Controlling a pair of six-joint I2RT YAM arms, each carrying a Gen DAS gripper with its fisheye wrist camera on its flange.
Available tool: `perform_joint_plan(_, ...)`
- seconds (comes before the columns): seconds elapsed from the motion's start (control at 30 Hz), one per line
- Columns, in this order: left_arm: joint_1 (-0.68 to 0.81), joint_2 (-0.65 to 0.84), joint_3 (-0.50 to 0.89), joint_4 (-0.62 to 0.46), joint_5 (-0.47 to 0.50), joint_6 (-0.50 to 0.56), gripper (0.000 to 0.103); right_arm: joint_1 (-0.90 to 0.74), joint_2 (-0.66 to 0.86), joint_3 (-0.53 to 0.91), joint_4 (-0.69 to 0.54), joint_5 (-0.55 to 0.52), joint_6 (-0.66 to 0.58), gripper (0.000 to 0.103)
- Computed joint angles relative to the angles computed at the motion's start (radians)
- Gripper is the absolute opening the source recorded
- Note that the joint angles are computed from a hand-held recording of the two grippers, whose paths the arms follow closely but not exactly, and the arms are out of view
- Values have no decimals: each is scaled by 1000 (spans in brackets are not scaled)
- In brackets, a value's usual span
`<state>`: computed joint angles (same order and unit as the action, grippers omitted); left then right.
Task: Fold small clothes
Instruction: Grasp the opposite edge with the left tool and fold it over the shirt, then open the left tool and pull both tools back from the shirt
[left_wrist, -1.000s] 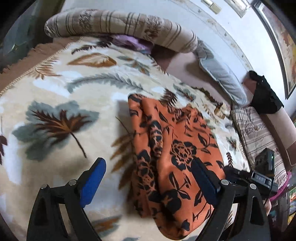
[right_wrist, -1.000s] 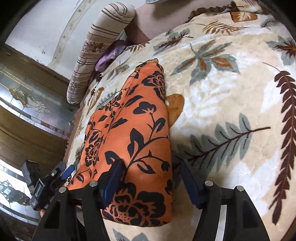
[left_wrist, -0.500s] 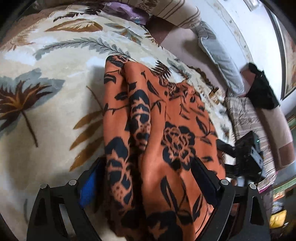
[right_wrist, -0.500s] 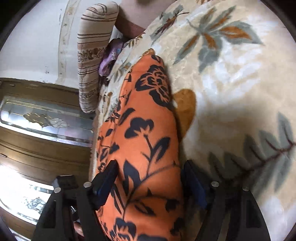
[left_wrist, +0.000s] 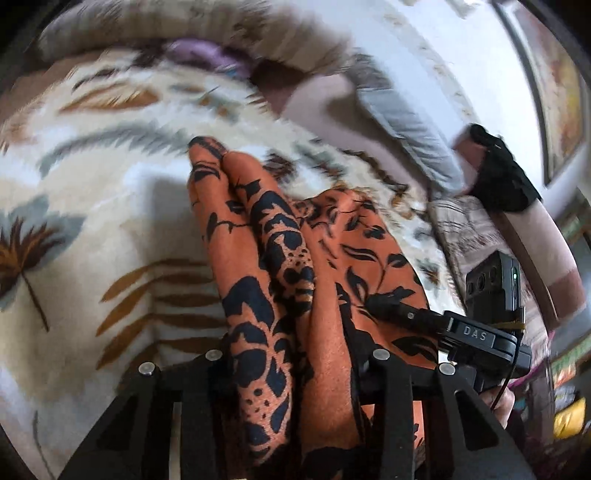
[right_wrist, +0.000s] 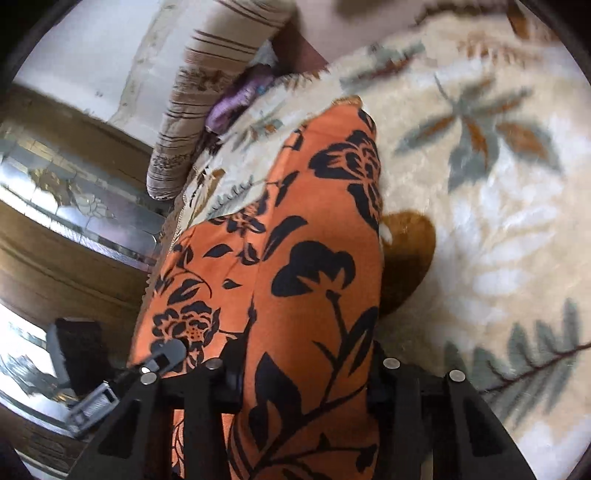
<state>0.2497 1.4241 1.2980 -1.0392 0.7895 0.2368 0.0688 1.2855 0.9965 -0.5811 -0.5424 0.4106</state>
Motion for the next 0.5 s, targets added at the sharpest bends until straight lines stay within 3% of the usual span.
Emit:
perform_joint_plan(0.17, -49, -136, -18, -16, 52, -12, 41, -150, -156, 27, -150, -86, -104, 45)
perform_joint_plan(0.27, -131, -193, -42, -7, 23, -63, 41, -273, -225, 32, -262, -148, -188, 45)
perform_joint_plan(0.43, -318, -214, -119, -6, -165, -159, 43, -473, -238, -61, -400, -237, -316, 46)
perform_joint_plan(0.5, -415, -200, -153, 5, -332, -179, 49, -503, -191, -107, -416, -225, -344, 51)
